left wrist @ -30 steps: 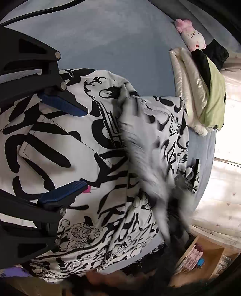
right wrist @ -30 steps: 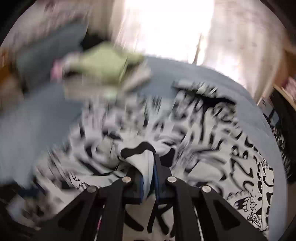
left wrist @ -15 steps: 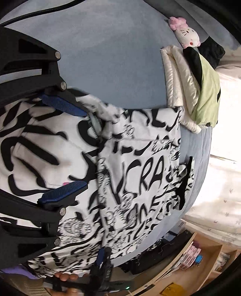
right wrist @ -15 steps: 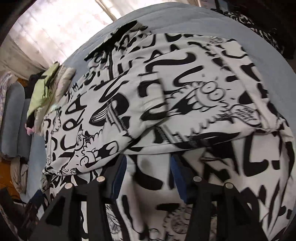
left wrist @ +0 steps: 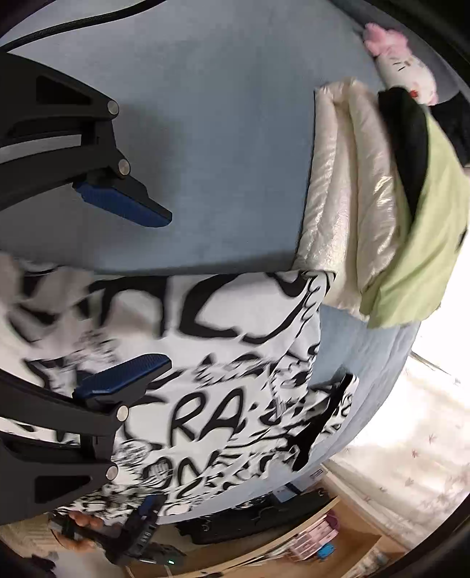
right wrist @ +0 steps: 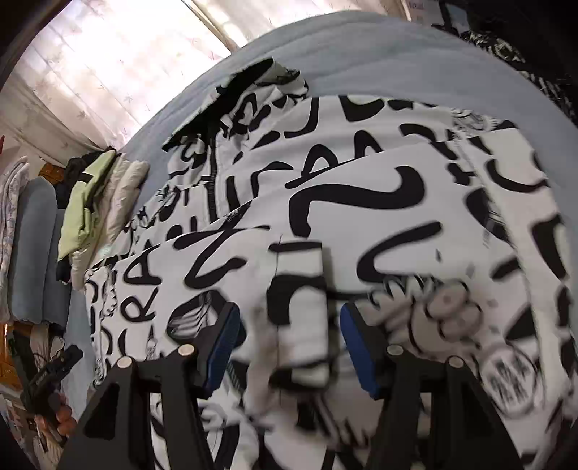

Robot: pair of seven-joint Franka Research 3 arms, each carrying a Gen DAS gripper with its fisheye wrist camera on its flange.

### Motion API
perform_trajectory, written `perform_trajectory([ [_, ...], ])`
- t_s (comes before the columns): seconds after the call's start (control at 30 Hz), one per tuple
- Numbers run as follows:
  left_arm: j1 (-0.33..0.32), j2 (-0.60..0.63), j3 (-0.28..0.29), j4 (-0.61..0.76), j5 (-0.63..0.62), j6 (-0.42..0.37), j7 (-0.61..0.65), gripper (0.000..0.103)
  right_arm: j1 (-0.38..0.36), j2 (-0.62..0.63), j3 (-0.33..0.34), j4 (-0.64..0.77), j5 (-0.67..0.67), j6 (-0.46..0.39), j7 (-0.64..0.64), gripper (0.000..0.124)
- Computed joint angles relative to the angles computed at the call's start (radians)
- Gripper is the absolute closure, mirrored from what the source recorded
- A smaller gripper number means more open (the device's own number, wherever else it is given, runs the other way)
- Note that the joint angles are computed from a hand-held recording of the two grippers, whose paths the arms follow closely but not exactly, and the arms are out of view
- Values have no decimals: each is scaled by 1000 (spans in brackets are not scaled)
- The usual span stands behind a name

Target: Fold large clothes

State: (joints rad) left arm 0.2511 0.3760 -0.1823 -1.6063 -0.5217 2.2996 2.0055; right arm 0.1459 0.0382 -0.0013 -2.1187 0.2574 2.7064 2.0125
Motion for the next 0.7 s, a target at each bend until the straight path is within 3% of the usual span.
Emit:
perform_trajectory([
  [0.3,13,278,-53,320,18,-104,-92,32,-18,65,26,19,290,97,-269,66],
  [0.47,-4,332,-79,400,61,-104,-95,35,4,71,18,12,242,143,-264,68],
  [0.53,-25,320,-77,393,103,-79,-67,73,16,75,9,13,172,147,-232,82],
  [0.57,-62,294,-49,364,169,-32,-67,81,20,75,9,12,155,156,-230,94],
  [0.6,-83,268,-38,328,214,9,-57,95,27,75,4,12,120,162,-205,95],
  [0.7,-89,192,-45,220,263,139,-5,100,53,61,-7,1,6,207,-134,97],
])
